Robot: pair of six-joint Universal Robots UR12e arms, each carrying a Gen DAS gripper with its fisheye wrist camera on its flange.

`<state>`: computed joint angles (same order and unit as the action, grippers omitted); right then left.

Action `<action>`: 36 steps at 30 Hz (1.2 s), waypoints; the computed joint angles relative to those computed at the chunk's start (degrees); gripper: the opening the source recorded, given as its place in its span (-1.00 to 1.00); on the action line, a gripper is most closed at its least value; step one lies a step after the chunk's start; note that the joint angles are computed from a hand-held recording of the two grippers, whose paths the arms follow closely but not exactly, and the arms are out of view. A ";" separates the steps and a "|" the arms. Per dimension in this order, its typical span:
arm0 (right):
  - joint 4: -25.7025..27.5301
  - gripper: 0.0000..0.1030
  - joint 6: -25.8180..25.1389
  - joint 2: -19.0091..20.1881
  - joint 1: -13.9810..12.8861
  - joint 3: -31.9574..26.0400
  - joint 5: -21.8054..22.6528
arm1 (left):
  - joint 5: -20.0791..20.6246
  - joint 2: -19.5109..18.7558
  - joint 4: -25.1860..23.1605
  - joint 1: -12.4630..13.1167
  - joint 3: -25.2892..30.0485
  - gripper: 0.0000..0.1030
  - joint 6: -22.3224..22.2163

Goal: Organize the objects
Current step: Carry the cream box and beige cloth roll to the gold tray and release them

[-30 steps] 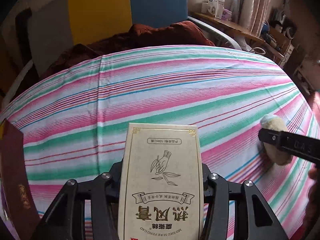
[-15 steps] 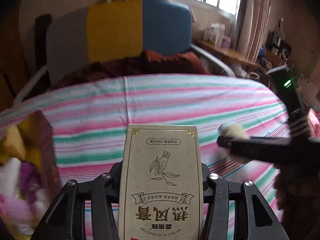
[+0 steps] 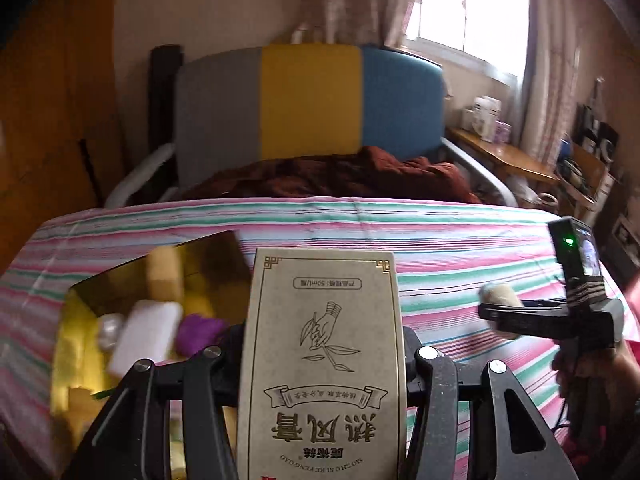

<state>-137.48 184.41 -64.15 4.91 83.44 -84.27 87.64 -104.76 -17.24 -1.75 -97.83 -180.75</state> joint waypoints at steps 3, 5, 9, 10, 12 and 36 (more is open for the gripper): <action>-0.18 0.05 -0.45 -0.35 0.29 0.18 0.70 | 1.22 1.18 1.05 1.35 -1.61 0.01 -0.32; 0.21 0.05 -0.92 -0.50 0.69 0.00 0.73 | 1.42 1.85 1.23 2.20 -2.48 0.02 -0.56; 0.27 0.05 -1.10 -1.20 1.56 -0.15 2.42 | 1.84 2.92 1.82 3.66 -4.03 0.01 -1.23; 0.06 0.05 -1.22 -1.36 1.83 -0.20 2.74 | 1.90 3.23 1.97 4.11 -4.55 0.01 -1.36; -0.58 0.05 -1.75 -1.76 2.63 -0.33 4.09 | 1.63 3.66 2.02 4.79 -5.23 0.02 -1.84; -4.86 0.05 -4.29 -1.16 11.99 -1.05 16.01 | -1.08 7.36 2.40 13.83 -10.27 0.02 -9.10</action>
<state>-142.34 180.12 -65.31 16.90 82.39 -68.26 86.56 -97.40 -14.85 12.07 -108.10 -189.85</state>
